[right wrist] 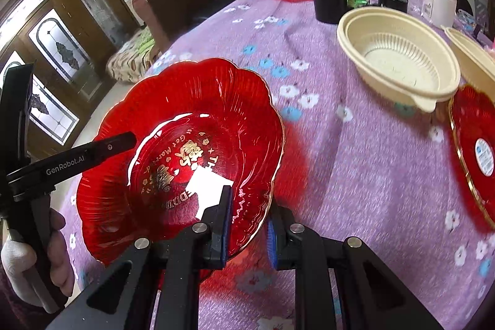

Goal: Organize plates and bowls

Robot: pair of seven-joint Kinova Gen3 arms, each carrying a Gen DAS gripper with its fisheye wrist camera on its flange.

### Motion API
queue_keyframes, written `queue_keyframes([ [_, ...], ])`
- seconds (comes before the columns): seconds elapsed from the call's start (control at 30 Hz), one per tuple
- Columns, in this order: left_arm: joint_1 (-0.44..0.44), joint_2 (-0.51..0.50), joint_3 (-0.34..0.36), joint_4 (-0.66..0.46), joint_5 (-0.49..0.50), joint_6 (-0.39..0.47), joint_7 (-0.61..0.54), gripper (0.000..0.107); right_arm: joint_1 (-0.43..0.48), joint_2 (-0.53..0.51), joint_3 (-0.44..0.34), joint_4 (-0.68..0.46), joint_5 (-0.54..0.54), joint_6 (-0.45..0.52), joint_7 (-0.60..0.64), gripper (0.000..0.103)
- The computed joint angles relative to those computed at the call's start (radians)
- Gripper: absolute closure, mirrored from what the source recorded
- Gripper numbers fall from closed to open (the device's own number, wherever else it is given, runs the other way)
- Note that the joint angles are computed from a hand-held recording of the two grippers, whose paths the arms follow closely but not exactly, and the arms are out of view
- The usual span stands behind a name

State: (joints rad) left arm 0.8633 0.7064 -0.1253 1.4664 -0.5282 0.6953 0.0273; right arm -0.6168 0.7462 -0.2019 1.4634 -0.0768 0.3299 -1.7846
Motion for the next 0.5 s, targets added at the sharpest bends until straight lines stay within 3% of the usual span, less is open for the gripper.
queue_keyframes([
  [0.23,0.034,0.005,-0.023,-0.003,-0.023,0.046,0.061,0.066,-0.014,-0.007,0.0,0.026,0.001,-0.033,-0.002,0.081],
  [0.33,0.043,-0.01,-0.027,0.018,-0.036,0.05,0.111,0.049,-0.017,-0.01,0.0,0.033,0.002,-0.046,-0.005,0.079],
  [0.43,0.091,-0.033,-0.046,0.037,-0.081,0.091,0.191,0.046,0.033,-0.043,-0.044,0.098,-0.001,-0.102,0.03,0.067],
  [0.5,0.132,-0.056,-0.053,0.05,-0.13,0.118,0.257,0.038,0.048,-0.086,-0.039,0.173,0.002,-0.166,0.039,0.055],
])
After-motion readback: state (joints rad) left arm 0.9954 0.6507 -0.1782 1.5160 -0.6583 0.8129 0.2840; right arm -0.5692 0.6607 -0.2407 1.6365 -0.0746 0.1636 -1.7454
